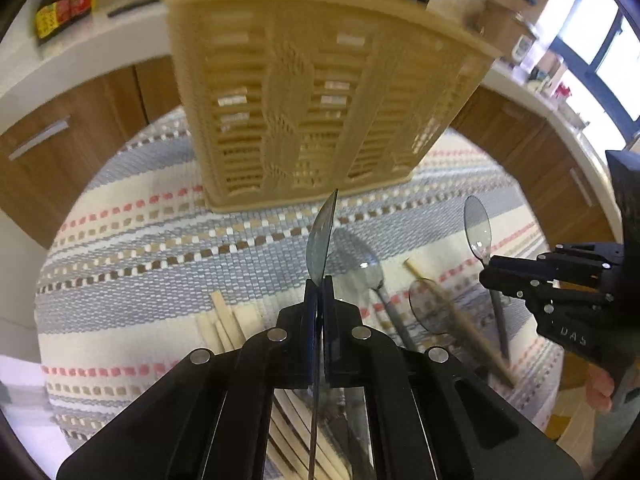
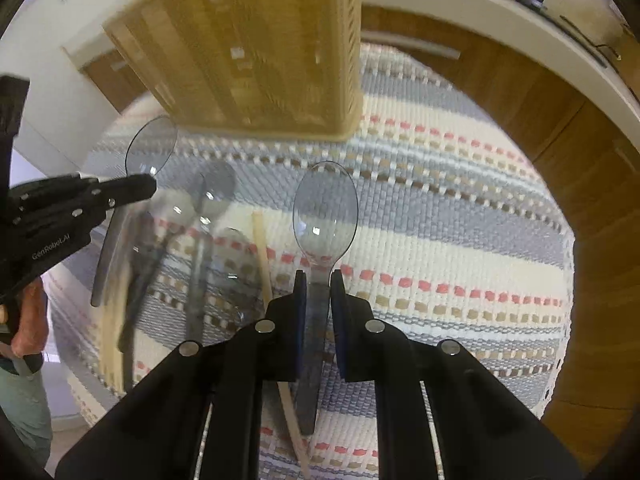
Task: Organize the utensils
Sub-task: 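Lift both clear spoons and drop them into the beige caddy, opening both tools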
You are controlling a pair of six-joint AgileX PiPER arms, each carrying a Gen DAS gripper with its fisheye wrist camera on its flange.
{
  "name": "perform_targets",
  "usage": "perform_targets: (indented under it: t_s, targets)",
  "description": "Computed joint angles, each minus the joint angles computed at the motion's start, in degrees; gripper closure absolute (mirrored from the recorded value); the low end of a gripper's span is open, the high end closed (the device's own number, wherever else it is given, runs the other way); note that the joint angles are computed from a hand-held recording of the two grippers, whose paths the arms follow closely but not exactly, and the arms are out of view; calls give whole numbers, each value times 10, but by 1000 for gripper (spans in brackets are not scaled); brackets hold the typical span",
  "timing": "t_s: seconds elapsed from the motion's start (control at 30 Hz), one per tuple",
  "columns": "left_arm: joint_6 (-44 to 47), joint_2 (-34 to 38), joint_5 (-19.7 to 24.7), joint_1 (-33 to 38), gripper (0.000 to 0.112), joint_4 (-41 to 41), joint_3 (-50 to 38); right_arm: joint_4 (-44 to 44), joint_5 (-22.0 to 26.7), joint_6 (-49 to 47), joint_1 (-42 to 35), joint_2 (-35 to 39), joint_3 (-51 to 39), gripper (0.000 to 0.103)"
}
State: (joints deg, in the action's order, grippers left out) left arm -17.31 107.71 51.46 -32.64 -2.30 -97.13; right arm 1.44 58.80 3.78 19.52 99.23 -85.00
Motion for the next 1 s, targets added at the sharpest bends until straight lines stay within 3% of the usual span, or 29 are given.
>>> perform_targets:
  t_s: [0.23, 0.3, 0.53, 0.77, 0.9, 1.0]
  targets:
    - [-25, -94, -70, -23, 112, 28, 64, 53, -76, -63, -25, -101, 65, 93]
    - [-55, -128, -72, -32, 112, 73, 73, 52, -85, -69, -21, -125, 67, 93]
    - [-23, -162, -92, 1, 112, 86, 0, 88, -109, -99, -32, -170, 6, 93]
    - [-44, -142, -212, 25, 112, 116, -27, 61, -176, -60, -23, -126, -96, 93]
    - [-109, -118, -306, 35, 112, 188, -17, 54, -250, -48, -32, -95, -116, 93]
    - [-150, -93, -340, 48, 112, 224, -30, 66, -281, -39, -44, -56, -147, 93]
